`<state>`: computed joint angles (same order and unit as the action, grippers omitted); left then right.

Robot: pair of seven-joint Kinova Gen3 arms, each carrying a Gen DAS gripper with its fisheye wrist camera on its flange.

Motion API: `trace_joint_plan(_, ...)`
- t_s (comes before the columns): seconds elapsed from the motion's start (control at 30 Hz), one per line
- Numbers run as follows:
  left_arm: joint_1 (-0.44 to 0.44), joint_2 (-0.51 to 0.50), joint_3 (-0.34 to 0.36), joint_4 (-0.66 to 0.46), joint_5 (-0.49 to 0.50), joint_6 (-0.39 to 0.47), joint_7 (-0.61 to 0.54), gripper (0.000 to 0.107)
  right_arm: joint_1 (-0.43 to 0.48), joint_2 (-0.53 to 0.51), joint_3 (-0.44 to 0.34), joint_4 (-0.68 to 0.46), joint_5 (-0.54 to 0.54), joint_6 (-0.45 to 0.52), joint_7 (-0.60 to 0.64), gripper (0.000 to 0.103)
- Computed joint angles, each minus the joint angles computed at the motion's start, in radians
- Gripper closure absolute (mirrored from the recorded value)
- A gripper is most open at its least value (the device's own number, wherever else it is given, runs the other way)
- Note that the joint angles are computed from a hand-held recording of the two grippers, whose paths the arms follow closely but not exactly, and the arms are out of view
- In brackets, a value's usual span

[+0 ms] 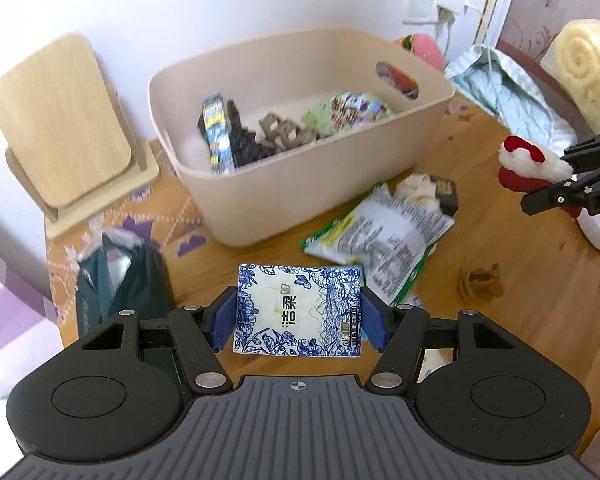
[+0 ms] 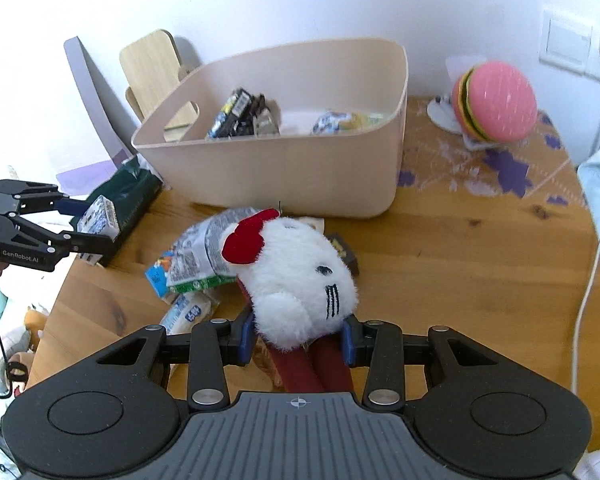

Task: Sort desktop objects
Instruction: 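Carry the tissue pack and plush toy over the basket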

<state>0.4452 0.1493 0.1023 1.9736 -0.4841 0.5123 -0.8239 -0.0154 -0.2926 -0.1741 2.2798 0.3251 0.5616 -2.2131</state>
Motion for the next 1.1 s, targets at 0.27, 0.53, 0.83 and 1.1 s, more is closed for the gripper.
trace_joint_plan(0.27, -0.024, -0.023, 0.000, -0.054, -0.001, 0.008, -0.026, 0.043, 0.006, -0.034, 0.002, -0.055, 0.014, 0.021, 0.071, 0.065)
trace_joint_plan(0.53, -0.053, -0.014, -0.010, -0.135, -0.023, -0.008, -0.084, 0.044, 0.013, 0.004, 0.000, -0.145, 0.061, 0.033, 0.128, 0.065)
trace_joint_plan(0.83, -0.049, 0.030, -0.041, -0.215, -0.067, -0.024, -0.066, 0.043, 0.038, 0.072, -0.006, -0.211, 0.138, -0.049, 0.084, 0.065)
trace_joint_plan(1.1, -0.005, 0.124, -0.104, -0.283, -0.098, -0.038, -0.044, 0.043, 0.013, 0.188, 0.015, -0.292, 0.235, -0.071, -0.020, 0.065)
